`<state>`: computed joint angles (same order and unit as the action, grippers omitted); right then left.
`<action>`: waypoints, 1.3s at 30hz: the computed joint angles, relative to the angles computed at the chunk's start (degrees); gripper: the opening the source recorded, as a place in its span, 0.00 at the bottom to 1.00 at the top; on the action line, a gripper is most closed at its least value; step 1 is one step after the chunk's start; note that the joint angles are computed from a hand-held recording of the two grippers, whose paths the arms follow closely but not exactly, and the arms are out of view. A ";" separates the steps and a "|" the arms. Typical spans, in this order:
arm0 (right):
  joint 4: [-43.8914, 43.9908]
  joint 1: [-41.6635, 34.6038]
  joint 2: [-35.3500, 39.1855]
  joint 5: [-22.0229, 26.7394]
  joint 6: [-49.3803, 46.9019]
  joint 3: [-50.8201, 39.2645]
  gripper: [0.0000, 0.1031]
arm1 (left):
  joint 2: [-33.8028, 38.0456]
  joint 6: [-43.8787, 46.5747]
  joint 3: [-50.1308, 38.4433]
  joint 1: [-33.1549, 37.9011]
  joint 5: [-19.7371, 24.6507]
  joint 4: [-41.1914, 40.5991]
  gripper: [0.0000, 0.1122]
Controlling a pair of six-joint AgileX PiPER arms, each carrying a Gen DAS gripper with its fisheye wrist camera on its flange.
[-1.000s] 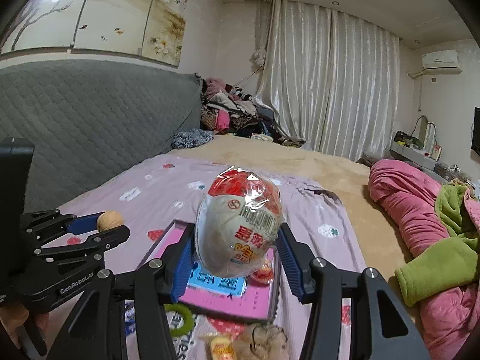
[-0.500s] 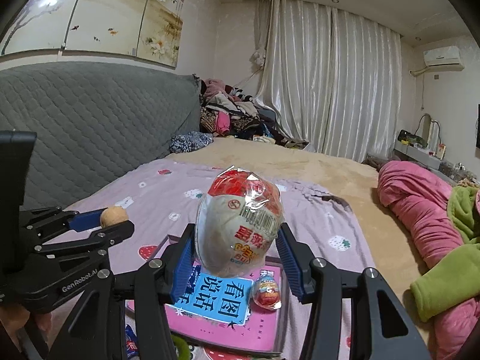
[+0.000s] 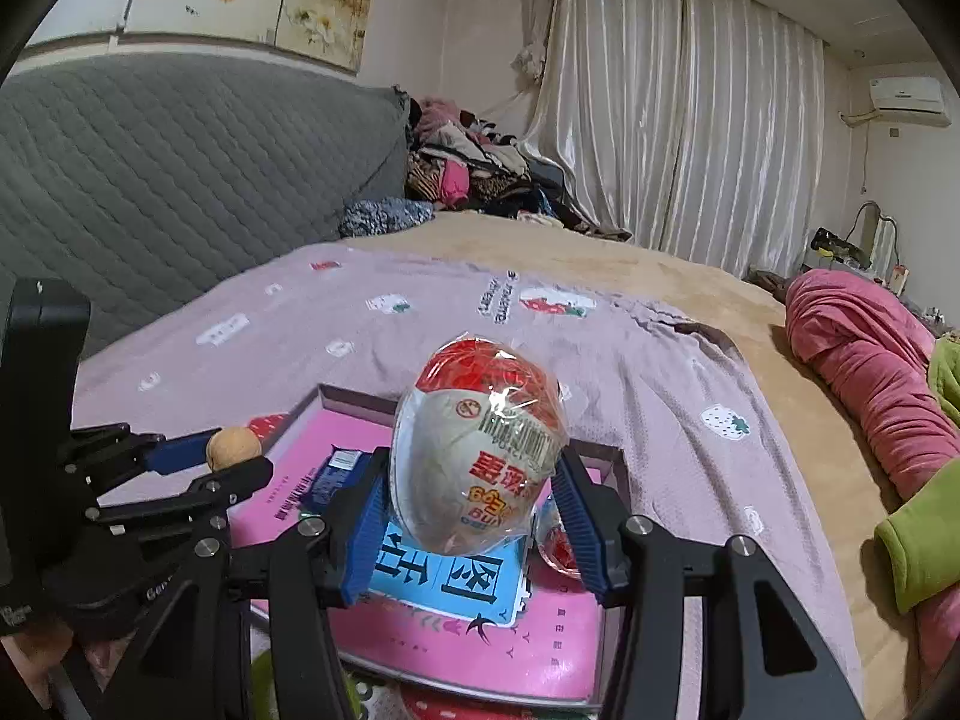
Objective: Organize objects
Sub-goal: 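Lower the walnut with the left tool while the right tool lowers the white egg into the tray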
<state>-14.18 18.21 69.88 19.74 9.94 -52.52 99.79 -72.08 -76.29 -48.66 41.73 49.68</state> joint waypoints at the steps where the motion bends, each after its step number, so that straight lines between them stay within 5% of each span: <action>1: -0.57 0.19 0.59 -0.54 0.94 0.00 0.52 | 0.42 -0.81 0.57 0.25 -0.83 0.58 0.30; 10: -13.74 2.18 7.55 -3.07 13.28 0.71 0.52 | 4.60 -0.54 1.57 3.18 -5.86 -0.80 0.30; 20: -10.65 2.33 13.45 -1.09 6.68 -2.84 0.52 | 5.97 1.82 1.21 4.03 -7.07 -3.80 0.30; 39: -18.01 4.14 21.83 3.41 12.78 -7.37 0.52 | 9.15 7.99 -0.85 5.38 -8.09 -11.07 0.30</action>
